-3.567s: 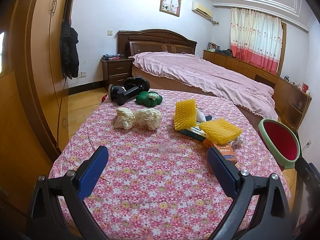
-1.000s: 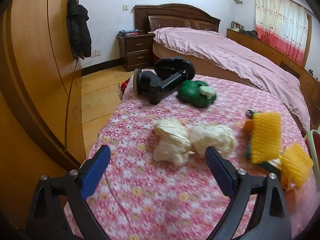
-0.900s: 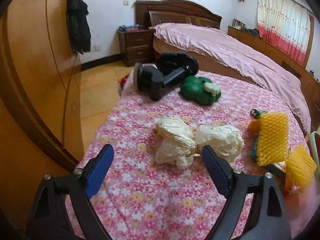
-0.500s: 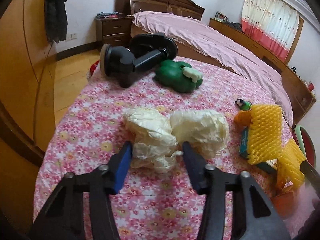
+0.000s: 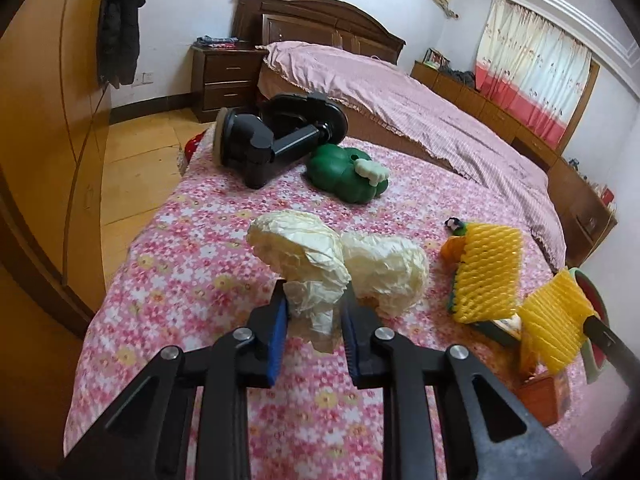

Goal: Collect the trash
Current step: 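Carry the tissue and foam net over the red bucket with both tools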

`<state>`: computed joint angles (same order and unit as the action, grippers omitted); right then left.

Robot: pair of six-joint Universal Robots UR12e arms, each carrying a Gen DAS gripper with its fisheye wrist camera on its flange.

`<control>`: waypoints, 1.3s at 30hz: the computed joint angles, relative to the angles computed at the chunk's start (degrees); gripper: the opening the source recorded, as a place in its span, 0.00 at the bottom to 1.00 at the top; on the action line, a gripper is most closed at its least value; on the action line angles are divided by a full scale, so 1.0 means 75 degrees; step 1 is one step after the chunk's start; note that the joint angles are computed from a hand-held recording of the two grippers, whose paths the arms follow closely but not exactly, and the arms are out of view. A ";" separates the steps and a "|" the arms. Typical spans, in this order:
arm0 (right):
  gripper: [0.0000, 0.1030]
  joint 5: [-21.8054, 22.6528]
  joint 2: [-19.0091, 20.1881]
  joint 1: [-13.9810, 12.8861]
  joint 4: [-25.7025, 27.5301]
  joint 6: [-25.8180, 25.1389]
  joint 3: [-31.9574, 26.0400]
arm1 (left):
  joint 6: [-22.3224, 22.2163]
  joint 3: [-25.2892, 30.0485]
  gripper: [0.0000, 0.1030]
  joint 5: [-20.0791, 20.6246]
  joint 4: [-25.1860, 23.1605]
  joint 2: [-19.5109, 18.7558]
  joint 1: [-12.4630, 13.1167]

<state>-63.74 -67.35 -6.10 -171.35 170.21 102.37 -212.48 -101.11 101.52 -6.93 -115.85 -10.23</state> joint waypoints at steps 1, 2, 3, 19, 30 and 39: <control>0.11 0.0058 -0.0034 -0.0020 -0.0137 0.0000 0.0055 | -0.0011 -0.0050 0.24 0.0035 0.0052 0.0049 -0.0017; 0.11 0.0148 -0.0068 -0.0051 -0.0249 0.0018 0.0105 | -0.0001 -0.0097 0.24 0.0123 0.0102 0.0103 -0.0050; 0.11 0.0220 -0.0095 -0.0076 -0.0332 0.0046 0.0141 | 0.0020 -0.0139 0.24 0.0197 0.0148 0.0155 -0.0082; 0.11 0.0729 -0.0538 -0.0509 -0.1372 0.0533 0.0593 | 0.0493 -0.0219 0.24 0.0138 0.0765 0.0507 -0.0517; 0.10 0.0556 -0.0709 -0.0863 -0.1759 0.0990 0.0739 | 0.1077 0.0466 0.24 -0.1035 0.0590 0.0235 -0.0795; 0.10 0.0026 -0.0638 -0.1224 -0.2045 0.1606 0.0684 | 0.1766 0.1502 0.24 -0.1768 -0.0030 -0.0314 -0.1085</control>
